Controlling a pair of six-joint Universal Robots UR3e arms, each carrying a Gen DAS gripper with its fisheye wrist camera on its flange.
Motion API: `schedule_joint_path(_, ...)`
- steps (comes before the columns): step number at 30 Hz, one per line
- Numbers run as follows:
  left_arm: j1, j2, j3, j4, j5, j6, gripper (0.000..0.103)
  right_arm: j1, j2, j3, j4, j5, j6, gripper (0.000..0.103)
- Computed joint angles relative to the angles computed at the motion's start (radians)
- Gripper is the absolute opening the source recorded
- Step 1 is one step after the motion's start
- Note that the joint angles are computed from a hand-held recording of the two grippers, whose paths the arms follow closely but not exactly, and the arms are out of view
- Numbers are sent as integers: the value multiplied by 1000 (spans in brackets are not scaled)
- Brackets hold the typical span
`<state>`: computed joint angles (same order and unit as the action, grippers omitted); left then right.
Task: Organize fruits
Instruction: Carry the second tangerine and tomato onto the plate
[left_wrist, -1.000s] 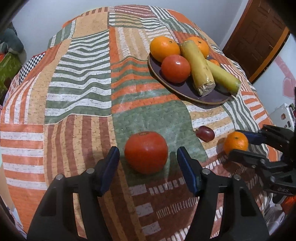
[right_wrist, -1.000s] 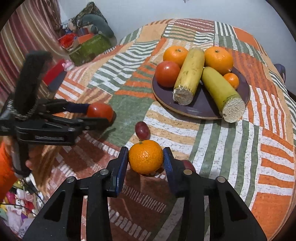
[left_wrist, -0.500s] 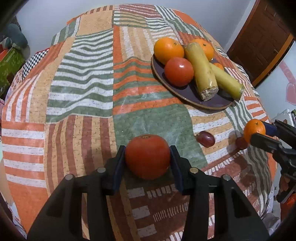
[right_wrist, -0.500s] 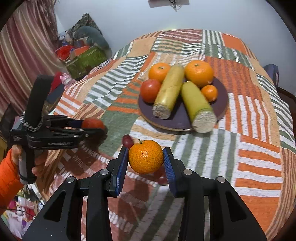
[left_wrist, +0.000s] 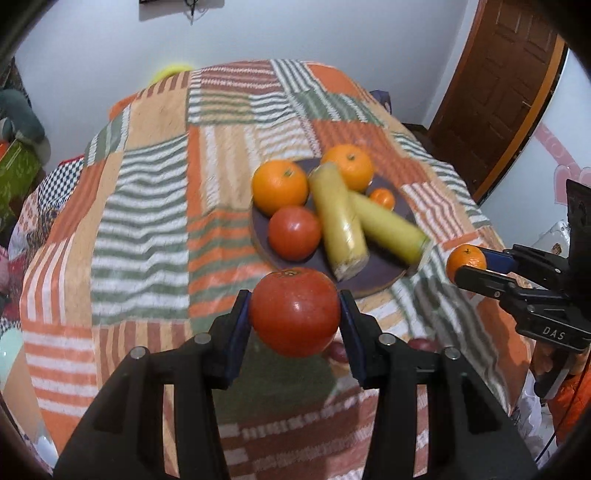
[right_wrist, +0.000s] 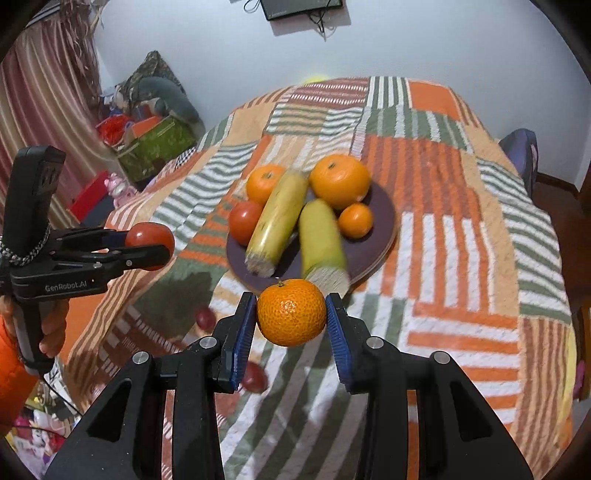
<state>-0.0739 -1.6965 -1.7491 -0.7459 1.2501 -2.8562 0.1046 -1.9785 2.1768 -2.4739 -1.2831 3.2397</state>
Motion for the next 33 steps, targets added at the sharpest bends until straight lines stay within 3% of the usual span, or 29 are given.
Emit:
schedule_joint_path(12, -95, -211, 212, 49, 52, -68, 46, -123, 59, -13, -56, 64, -79, 35)
schedule_joint_path(33, -119, -447, 477, 49, 58, -151, 46, -133, 292, -56, -186, 47, -77, 35)
